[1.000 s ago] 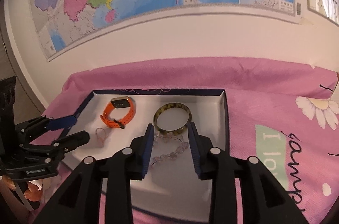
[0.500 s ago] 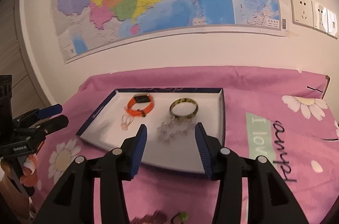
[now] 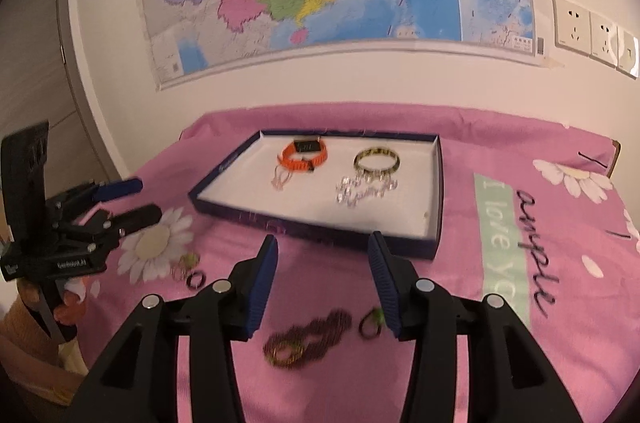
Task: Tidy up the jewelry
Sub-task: 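Withdraw both tools from the box toward the loose jewelry on the cloth, then lower the right tool onto the dark beaded bracelet and close it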
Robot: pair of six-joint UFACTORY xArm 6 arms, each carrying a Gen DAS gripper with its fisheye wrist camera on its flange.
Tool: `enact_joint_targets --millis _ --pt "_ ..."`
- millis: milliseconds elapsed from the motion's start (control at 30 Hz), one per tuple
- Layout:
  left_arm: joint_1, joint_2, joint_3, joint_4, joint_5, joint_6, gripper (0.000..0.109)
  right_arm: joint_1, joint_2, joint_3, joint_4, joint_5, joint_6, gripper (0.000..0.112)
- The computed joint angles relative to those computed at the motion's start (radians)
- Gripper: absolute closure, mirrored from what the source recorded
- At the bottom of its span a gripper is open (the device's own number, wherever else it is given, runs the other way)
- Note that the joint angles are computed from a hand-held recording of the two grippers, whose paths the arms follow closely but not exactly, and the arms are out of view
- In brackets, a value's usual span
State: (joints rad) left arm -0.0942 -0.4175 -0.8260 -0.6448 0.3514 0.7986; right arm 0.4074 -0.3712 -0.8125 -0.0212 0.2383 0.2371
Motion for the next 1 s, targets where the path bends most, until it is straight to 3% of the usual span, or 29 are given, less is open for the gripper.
enact_joint_targets --millis 500,1000 --pt "-0.002 -0.071 0.1 0.017 0.019 -0.03 0.03 0.059 -0.042 0.096 0.043 0.053 -0.018 0.078" --pt "0.002 -0.078 0.127 0.075 0.034 -0.086 0.03 0.077 -0.031 0.095 0.025 0.071 -0.025 0.084"
